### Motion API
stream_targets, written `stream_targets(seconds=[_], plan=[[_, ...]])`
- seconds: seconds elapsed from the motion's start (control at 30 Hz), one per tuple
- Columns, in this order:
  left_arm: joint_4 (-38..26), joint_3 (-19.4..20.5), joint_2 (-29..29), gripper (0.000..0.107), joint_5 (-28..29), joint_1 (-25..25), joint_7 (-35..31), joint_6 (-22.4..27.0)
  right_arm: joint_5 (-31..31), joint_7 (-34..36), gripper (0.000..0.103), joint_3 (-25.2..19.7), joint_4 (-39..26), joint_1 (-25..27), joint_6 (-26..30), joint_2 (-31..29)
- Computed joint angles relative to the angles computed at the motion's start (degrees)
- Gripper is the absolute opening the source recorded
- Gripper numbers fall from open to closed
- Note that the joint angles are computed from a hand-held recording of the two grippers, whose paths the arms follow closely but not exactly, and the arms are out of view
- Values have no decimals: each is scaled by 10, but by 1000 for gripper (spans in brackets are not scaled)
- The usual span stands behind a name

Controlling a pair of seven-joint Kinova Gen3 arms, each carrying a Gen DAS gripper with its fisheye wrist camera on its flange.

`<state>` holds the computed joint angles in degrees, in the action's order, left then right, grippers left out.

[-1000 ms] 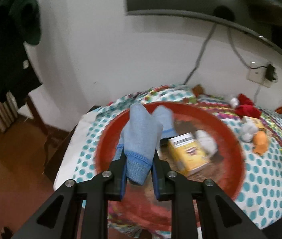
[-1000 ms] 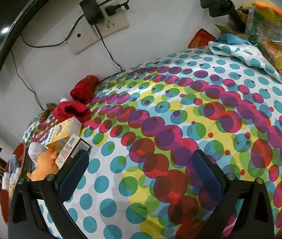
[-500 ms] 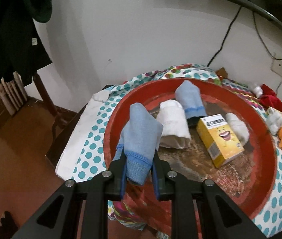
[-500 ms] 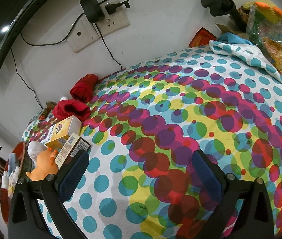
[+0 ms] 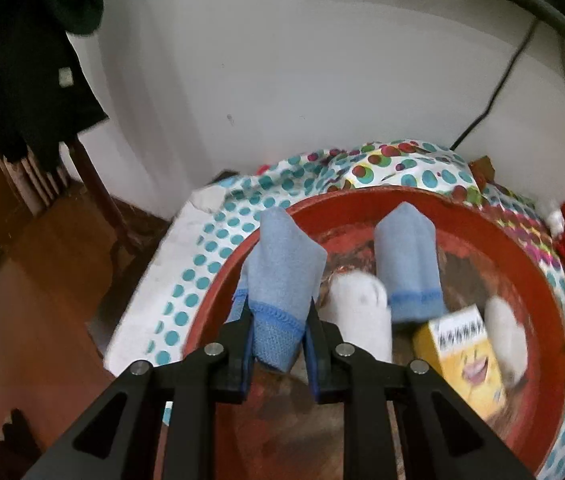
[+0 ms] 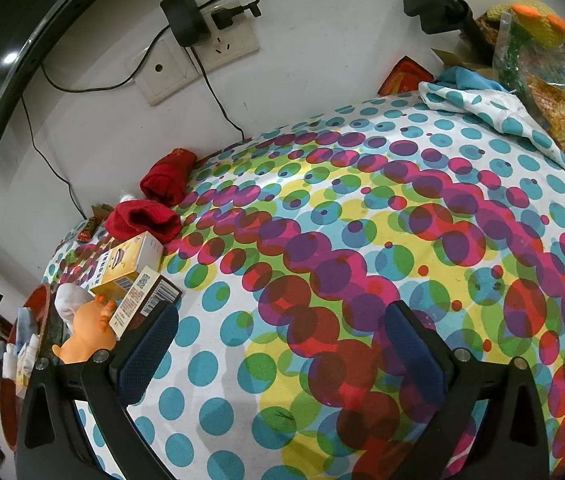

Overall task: Organize objects
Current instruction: 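Carry the blue sock with the left gripper over the red tray and open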

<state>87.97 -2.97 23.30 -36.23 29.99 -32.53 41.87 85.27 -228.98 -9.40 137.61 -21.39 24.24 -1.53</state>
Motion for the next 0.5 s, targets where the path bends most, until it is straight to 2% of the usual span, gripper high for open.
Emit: stream_targets(seconds=[0.1, 0.2, 0.37, 0.5], plan=[[-49, 15, 25, 20, 37, -26, -41, 18, -1, -1, 103, -1, 0, 0, 0, 0], [-85, 7, 47, 21, 36, -17, -63, 36, 0, 1, 103, 0, -1, 0, -1, 1], [-131, 27, 79, 21, 77, -36, -155, 47, 1, -3, 103, -1, -1, -1, 1, 2], [-149, 20, 97, 22, 105, -35, -197, 51, -2, -1, 103, -1, -2, -1, 1, 2]])
